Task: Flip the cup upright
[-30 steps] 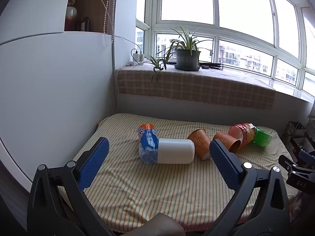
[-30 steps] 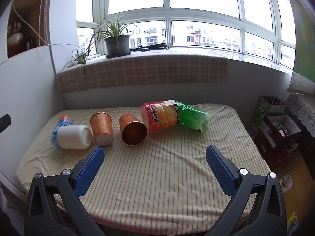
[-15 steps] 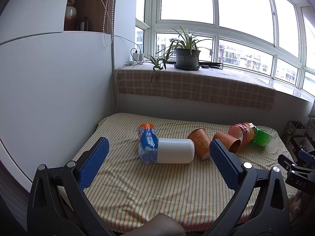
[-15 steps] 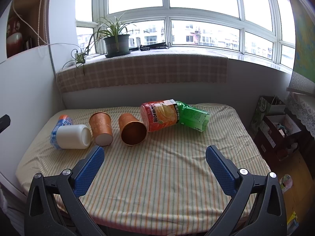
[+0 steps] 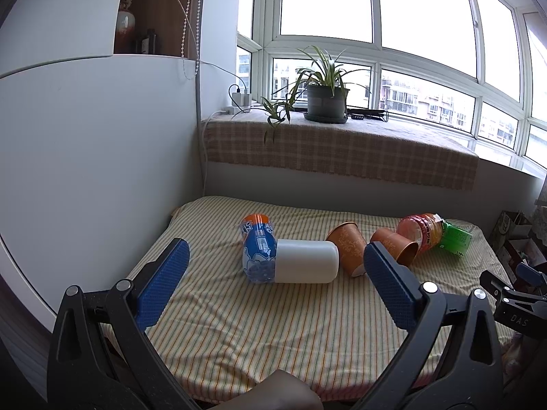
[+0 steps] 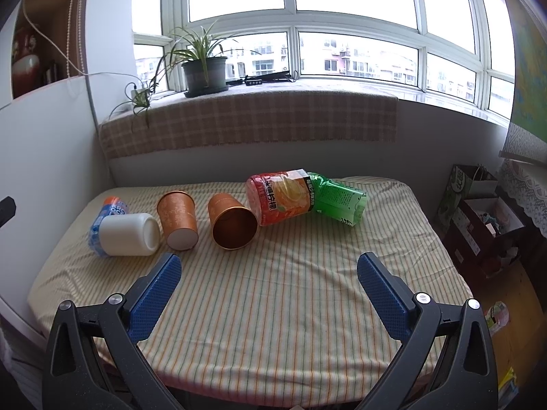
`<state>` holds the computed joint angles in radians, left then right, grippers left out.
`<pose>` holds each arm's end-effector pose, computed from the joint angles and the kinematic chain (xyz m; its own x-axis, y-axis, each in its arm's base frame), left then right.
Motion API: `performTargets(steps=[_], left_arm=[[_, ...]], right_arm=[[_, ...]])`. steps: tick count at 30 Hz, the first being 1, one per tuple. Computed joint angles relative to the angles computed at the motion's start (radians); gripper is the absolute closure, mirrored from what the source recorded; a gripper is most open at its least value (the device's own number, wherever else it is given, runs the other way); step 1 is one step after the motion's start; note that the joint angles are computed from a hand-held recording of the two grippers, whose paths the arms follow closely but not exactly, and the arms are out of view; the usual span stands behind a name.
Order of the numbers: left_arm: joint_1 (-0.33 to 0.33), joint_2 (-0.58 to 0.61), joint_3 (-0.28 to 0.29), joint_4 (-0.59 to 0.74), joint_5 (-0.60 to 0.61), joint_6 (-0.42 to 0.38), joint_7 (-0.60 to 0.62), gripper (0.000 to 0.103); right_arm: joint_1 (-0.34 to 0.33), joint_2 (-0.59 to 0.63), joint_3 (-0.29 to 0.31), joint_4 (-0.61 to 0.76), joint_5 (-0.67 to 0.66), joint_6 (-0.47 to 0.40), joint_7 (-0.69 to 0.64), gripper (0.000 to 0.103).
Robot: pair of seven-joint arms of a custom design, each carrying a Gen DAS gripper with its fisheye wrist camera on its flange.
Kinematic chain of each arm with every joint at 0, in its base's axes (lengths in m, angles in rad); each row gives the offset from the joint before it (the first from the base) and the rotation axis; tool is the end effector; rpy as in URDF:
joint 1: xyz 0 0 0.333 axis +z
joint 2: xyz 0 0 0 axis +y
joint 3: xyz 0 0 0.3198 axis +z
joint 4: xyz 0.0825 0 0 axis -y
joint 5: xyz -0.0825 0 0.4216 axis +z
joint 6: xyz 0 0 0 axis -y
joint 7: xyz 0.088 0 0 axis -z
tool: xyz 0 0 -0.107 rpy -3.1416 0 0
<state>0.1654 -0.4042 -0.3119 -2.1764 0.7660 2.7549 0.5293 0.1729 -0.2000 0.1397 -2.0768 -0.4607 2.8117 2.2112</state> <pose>0.5088 -0.1298 0.6437 0.2503 -0.9674 0.0381 -0.4095 -0.1414 -0.9013 0.5449 0.2053 0.6151 0.0773 -0.9954 -0.0573 -0.5620 0.0040 -0.8272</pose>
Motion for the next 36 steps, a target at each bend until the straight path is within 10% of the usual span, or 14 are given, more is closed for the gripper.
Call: performTargets(steps=[36], left_arm=[[-0.006, -0.006, 0.004, -0.015, 0.004, 0.001, -0.010, 0.000]], right_arm=[[0.025, 0.021, -0.009, 0.018, 0.038, -0.008, -0.044, 0.001]])
